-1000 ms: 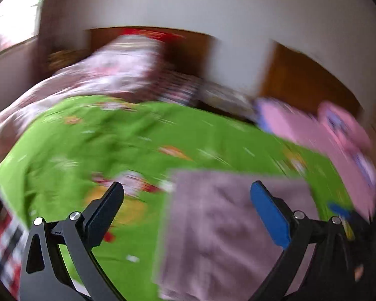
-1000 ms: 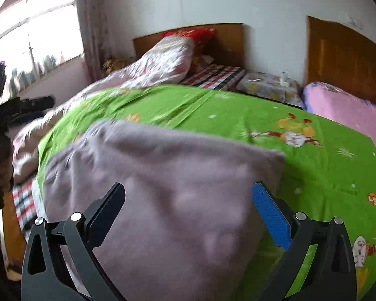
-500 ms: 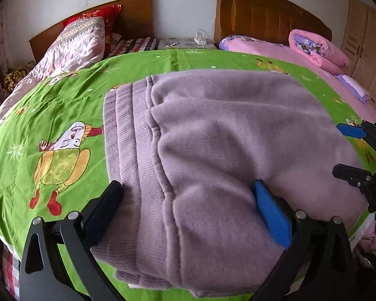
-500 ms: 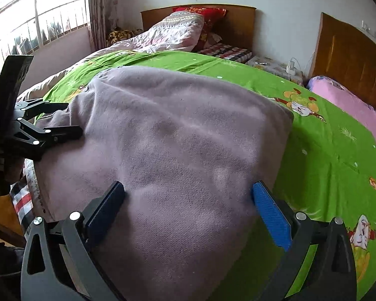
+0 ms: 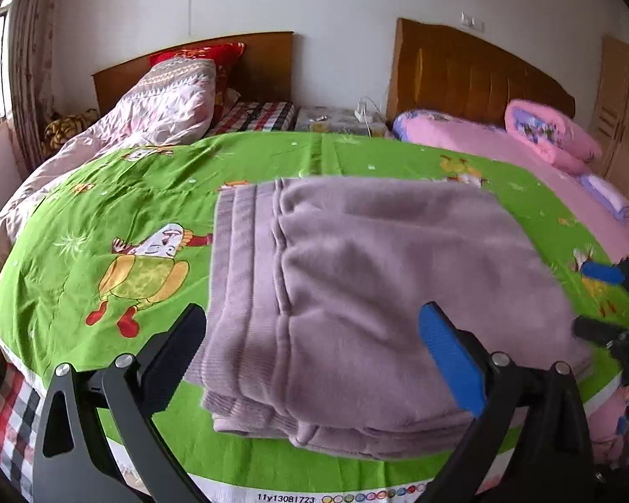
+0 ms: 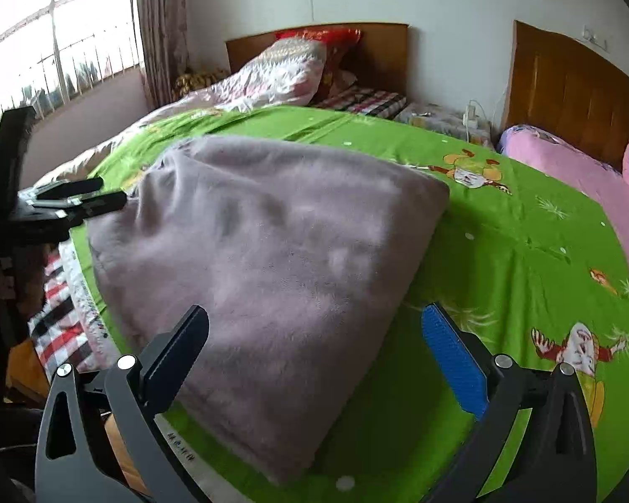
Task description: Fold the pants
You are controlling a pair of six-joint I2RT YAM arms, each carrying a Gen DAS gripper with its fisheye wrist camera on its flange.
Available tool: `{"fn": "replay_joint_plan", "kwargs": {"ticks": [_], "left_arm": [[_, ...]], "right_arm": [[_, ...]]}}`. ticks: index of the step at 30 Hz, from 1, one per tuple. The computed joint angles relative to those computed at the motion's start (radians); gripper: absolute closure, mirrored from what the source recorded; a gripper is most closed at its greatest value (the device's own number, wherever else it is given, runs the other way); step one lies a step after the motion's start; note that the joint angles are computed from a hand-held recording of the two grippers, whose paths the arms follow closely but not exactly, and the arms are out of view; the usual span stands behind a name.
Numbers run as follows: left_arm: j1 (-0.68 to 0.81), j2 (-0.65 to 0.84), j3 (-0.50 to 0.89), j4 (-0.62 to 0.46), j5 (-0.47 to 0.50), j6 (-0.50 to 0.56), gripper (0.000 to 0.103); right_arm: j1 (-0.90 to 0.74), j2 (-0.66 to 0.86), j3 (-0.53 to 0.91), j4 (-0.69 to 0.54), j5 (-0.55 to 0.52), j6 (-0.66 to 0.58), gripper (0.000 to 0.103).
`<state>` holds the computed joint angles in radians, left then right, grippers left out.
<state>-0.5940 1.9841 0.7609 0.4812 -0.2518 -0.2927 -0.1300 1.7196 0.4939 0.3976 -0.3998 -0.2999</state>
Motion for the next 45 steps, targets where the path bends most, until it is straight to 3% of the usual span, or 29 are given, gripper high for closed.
{"fn": "replay_joint_plan", "kwargs": {"ticks": [2,3,5,14,18,20,22,24,26,28,30,32,33,34,36,38,40,42,45], "left_arm": [[0.002,0.087,0.078,-0.082,-0.030,-0.006,0.001],[0.008,0.118,0.085,-0.064,-0.018,-0.006,0.001],[0.032,0.139,0.049,0.038,0.028,-0.003,0.001],[0.050,0.156,0.040,0.075,0.051,0.003,0.001],[0.049,0.153,0.043,0.064,0.053,0.002,0.001],[0.049,0.148,0.044,0.053,0.053,-0.004,0.001],[0.037,0.096,0.058,-0.045,0.015,-0.037,0.001],[0.023,0.015,0.060,-0.100,-0.032,-0.052,0.002],[0.033,-0.063,0.061,-0.093,0.016,-0.048,0.002],[0.055,-0.070,0.140,-0.150,0.110,-0.043,0.002],[0.050,0.013,0.290,-0.268,0.081,-0.009,0.002],[0.016,0.174,0.516,-0.491,-0.122,-0.009,0.002],[0.018,0.245,0.580,-0.554,-0.153,-0.018,0.002],[0.026,0.272,0.595,-0.568,-0.119,-0.034,0.001],[0.051,0.259,0.487,-0.421,-0.042,-0.063,0.001],[0.055,0.235,0.422,-0.344,-0.024,-0.047,0.001],[0.034,0.202,0.366,-0.282,-0.078,-0.015,0.001],[0.000,0.161,0.305,-0.222,-0.161,0.015,0.002],[-0.034,0.123,0.254,-0.187,-0.206,0.005,0.002]], "right_arm": [[0.011,0.051,-0.010,0.024,0.032,-0.025,0.005],[0.020,0.099,-0.018,0.067,0.071,-0.032,0.005],[-0.016,0.133,-0.032,0.117,0.018,-0.007,0.005],[-0.047,0.140,-0.056,0.147,0.000,0.002,0.005],[-0.058,0.131,-0.057,0.116,-0.012,0.006,0.005],[-0.076,0.109,-0.030,0.024,-0.034,0.002,0.005],[-0.087,0.068,0.011,-0.100,-0.043,-0.009,0.005],[-0.100,-0.004,0.016,-0.133,-0.069,0.001,0.005],[-0.097,-0.036,0.024,-0.112,-0.082,0.040,0.005],[-0.051,-0.039,0.040,-0.056,-0.019,0.108,0.005],[0.006,-0.007,0.066,-0.007,0.063,0.144,0.005],[0.069,0.052,0.108,0.013,0.177,0.148,0.005],[0.093,0.078,0.129,-0.002,0.236,0.134,0.005],[0.117,0.117,0.147,-0.010,0.310,0.111,0.005],[0.104,0.164,0.141,0.029,0.302,0.082,0.005],[0.045,0.184,0.145,0.027,0.204,0.110,0.005],[0.029,0.151,0.138,0.013,0.203,0.123,0.005],[0.020,0.081,0.070,0.077,0.191,0.120,0.005],[-0.029,-0.013,0.003,0.078,0.051,0.130,0.004]]}}
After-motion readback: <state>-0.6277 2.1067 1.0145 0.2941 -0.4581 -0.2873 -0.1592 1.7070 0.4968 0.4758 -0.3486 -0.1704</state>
